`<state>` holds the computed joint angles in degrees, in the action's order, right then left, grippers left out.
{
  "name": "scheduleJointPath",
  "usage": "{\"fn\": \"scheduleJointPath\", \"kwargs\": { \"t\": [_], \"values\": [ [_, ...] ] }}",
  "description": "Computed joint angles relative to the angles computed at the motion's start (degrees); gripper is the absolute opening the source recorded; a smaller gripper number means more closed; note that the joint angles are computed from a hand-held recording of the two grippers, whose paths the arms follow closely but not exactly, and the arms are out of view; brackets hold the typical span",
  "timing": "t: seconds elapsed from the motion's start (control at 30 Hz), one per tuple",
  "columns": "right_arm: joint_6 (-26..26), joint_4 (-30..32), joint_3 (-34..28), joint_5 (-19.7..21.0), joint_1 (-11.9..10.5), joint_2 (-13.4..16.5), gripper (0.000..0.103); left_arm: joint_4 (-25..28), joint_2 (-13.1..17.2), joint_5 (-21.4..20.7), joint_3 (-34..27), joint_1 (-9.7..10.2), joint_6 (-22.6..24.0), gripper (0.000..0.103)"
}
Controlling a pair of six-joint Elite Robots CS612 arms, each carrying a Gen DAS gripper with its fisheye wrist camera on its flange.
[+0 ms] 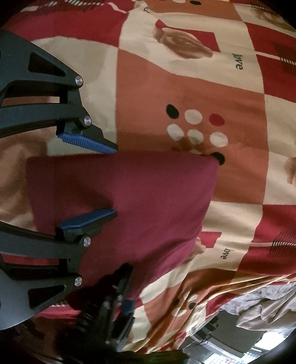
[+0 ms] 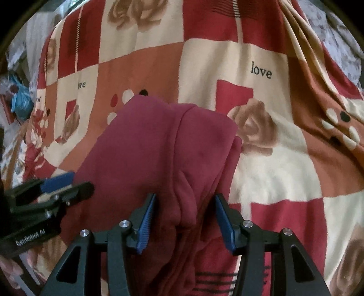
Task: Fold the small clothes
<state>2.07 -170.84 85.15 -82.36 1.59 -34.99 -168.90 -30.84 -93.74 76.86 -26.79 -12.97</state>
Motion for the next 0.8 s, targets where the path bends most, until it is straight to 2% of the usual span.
{"fn": "scheduleJointPath", "kwargs": {
  "t": [0.1, 0.23, 0.4, 0.47, 0.57, 0.7, 0.8],
  "values": [
    [1.69, -0.24, 1.32, 1.61, -0.35, -1.14, 0.051, -2.13, -1.25, 1.18, 2.41, 0.37, 0.91, 0.050],
    [2.36, -2.53, 3.10, 2.78, -0.20, -2.25, 0.065, -3.57, -2.42, 1.87, 4.92, 1.46, -0.51, 0.050],
    [1.33, -2.92, 3.60, 4.26, 0.38, -2.77, 0.065, -3.67, -3.37, 3.50, 6.88, 2.66, -3.18, 0.050],
    [1.24, -3.12, 3.56, 2.90, 0.78, -2.88, 0.065, -4.10, -3.59, 2.67, 7.29, 2.97, -4.09, 0.050],
    [2.11, -3.74, 3.83, 2.94, 0.64, -3.20, 0.066, -5.26, -3.82, 1.17, 7.55, 3.10, -4.31, 0.050],
    [4.35, -4.17, 3.79, 1.26, 0.09, -3.30, 0.075, -6.03, -3.04, -3.47, 5.94, 3.45, -5.84, 0.050],
    [5.75, -3.14, 2.81, 1.61, -0.69, -2.60, 0.076, -5.38, -1.92, -6.61, 3.71, 3.39, -6.79, 0.050]
  ]
}}
